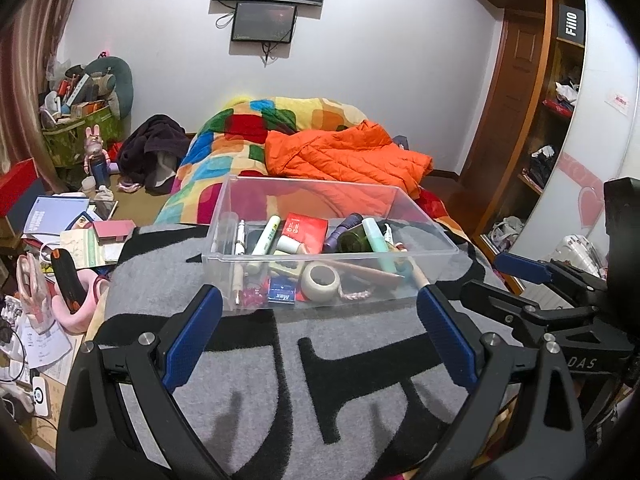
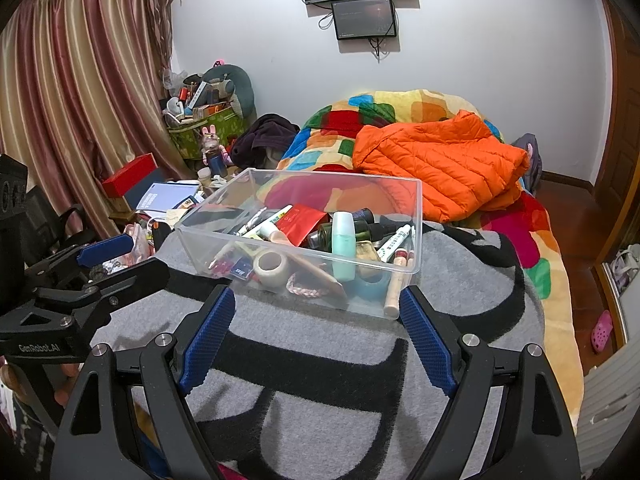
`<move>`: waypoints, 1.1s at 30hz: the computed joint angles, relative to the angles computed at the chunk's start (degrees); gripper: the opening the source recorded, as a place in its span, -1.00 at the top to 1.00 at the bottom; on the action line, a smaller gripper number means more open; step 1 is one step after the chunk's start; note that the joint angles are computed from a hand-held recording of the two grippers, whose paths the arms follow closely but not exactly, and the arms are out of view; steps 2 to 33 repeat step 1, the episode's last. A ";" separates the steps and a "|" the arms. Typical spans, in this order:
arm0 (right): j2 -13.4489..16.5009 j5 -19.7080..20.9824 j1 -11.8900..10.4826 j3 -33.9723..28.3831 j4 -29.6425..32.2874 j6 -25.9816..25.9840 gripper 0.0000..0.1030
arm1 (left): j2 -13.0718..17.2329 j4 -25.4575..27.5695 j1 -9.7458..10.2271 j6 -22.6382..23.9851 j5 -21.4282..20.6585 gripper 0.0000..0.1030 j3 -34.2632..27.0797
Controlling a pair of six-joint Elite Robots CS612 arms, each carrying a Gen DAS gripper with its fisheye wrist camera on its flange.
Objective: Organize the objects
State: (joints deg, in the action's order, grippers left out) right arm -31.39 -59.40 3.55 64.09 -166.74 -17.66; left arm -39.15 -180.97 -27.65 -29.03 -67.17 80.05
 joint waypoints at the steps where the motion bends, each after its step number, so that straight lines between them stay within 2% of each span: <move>1: 0.00 -0.04 0.03 0.01 -0.01 0.01 -0.59 | -0.01 0.01 0.00 -0.12 0.10 -0.92 0.03; 33: 0.00 -0.04 0.03 0.01 -0.01 0.01 -0.59 | -0.01 0.01 0.00 -0.12 0.10 -0.92 0.03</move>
